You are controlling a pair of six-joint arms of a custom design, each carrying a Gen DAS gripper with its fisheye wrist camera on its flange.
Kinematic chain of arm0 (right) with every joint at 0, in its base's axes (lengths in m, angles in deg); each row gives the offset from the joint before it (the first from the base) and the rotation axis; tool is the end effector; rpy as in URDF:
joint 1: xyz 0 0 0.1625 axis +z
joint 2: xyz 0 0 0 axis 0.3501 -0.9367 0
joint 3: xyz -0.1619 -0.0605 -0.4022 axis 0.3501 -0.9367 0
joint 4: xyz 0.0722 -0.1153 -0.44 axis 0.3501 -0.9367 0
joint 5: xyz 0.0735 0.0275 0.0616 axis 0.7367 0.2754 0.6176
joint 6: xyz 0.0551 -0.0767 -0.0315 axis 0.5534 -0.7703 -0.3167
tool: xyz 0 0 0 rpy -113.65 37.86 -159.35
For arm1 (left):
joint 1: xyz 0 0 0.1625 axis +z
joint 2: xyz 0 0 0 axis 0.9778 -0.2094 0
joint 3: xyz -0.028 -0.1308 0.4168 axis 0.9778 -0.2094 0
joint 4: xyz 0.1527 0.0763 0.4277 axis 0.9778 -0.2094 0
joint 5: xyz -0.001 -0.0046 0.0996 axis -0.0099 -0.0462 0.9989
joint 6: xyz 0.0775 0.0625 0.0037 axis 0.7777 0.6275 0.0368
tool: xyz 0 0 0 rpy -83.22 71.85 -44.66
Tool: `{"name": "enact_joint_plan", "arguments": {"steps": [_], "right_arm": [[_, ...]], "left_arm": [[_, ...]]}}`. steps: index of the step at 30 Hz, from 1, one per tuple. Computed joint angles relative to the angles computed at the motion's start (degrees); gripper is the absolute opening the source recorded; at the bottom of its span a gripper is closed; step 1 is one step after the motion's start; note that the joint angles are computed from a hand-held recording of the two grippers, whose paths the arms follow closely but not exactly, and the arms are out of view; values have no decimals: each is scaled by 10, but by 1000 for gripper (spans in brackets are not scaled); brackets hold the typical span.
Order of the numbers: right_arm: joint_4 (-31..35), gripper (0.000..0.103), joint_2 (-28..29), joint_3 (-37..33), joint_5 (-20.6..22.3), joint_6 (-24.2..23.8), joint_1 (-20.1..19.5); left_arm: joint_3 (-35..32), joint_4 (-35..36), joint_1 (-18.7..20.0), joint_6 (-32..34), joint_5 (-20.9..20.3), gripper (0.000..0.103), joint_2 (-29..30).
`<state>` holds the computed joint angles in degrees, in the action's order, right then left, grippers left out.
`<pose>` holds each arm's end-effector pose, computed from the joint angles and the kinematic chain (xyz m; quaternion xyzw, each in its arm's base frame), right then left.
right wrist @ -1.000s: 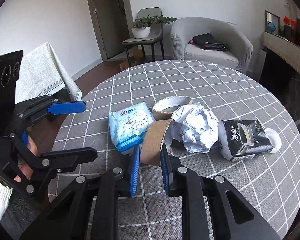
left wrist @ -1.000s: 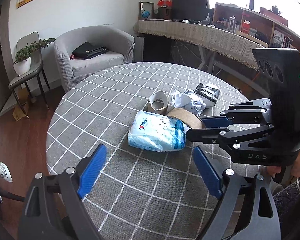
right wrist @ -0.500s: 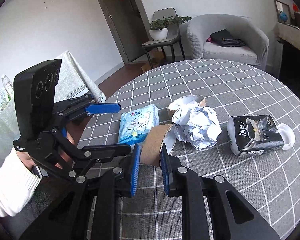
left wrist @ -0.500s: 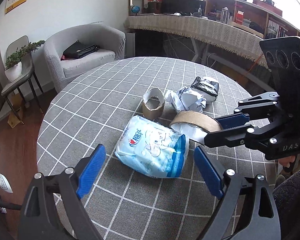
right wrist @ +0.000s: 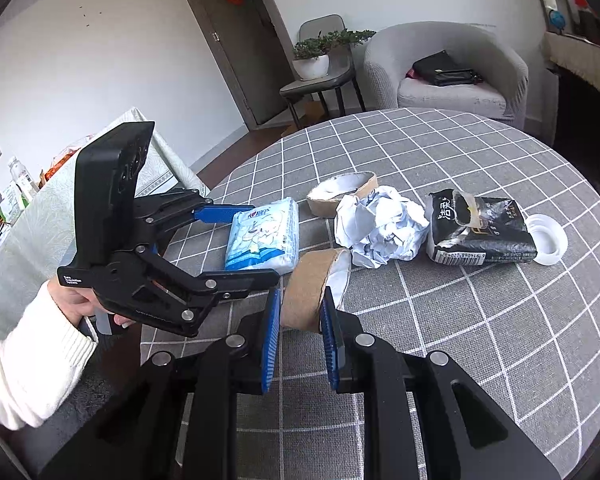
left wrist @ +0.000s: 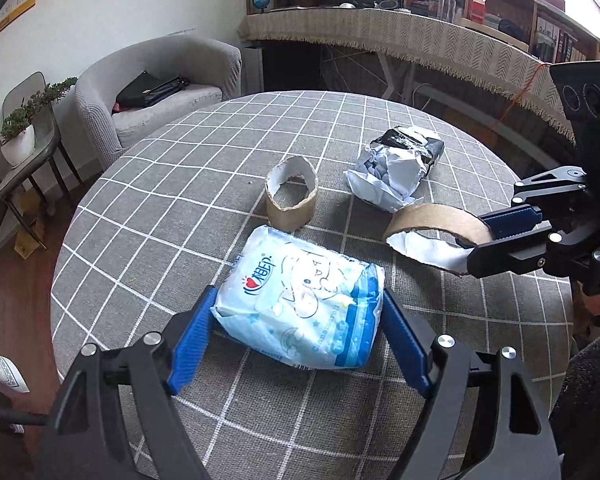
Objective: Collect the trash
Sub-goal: 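Grasp the blue-white tissue pack with the left gripper while the right gripper grasps the brown tape roll, then carry the tissue pack and tape roll over the teal bin and open both grippers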
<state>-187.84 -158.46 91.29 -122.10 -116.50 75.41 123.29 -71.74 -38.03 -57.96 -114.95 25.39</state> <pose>0.1717 -0.5058 0.3853 0.2443 -0.9144 0.2976 0.1251 -0.4444 -0.6022 0.1016 0.4854 0.8404 -0.1560 0.1840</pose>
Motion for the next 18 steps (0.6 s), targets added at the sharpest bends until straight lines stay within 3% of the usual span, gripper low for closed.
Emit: {"name": "enact_joint_plan", "arguments": {"steps": [7,18], "right_arm": [[-2,20,7,-7,-7,13,7],[-5,20,29,-6,-30,29,29]], "left_arm": [[17,-25,-1,-12,2,69,-10],[61,-47,-9,-43,15,67,-58]]}}
